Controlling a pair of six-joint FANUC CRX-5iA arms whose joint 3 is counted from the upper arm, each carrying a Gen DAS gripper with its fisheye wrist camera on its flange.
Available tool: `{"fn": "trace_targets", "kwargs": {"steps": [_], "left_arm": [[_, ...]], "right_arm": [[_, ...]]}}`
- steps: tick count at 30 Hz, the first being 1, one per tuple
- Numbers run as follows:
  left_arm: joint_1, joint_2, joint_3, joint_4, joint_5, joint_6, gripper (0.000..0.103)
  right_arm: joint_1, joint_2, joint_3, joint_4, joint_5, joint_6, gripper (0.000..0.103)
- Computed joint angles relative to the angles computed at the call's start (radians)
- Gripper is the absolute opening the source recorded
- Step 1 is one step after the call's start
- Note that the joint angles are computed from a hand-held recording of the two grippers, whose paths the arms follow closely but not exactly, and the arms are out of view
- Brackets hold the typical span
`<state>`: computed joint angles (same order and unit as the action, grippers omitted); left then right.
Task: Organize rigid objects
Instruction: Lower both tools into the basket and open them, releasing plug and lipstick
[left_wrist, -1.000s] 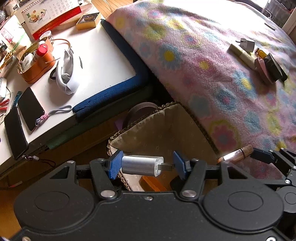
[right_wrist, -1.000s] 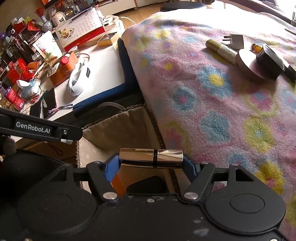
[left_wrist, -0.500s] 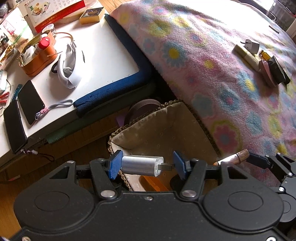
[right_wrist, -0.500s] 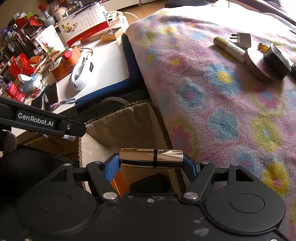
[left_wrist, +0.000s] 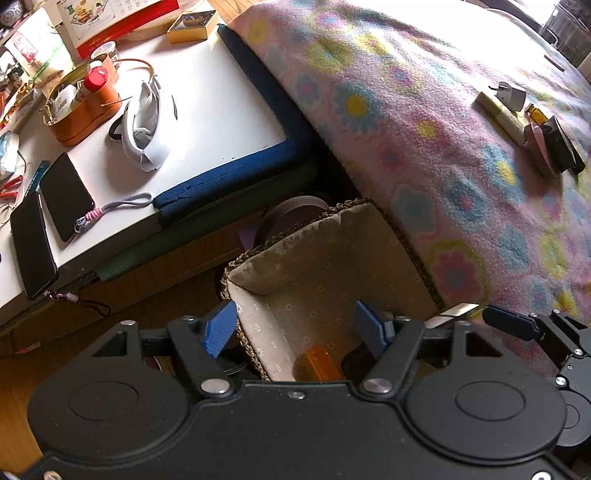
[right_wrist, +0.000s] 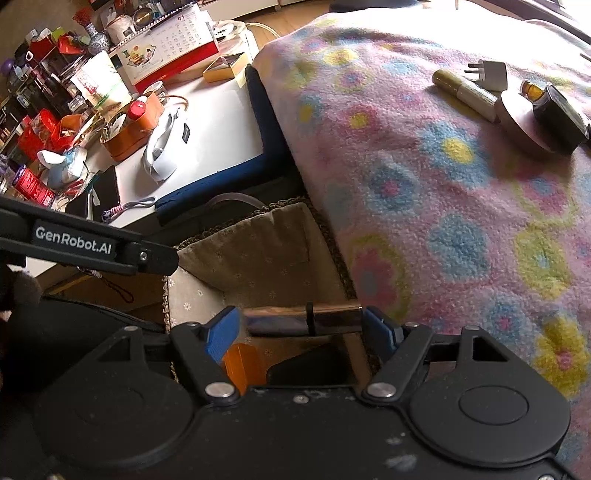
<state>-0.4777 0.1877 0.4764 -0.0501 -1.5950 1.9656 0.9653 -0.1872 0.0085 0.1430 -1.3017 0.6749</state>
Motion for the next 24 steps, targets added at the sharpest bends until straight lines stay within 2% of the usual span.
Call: {"fn": "trace_targets", "kwargs": {"steps": [24], "left_arm": [[-0.014,0.012,0.023,-0.029,-0.026,0.0,0.069]], "right_arm": [[-0.008,0.006,0.004,-0.014,-0.01,0.008,0.077]]}}
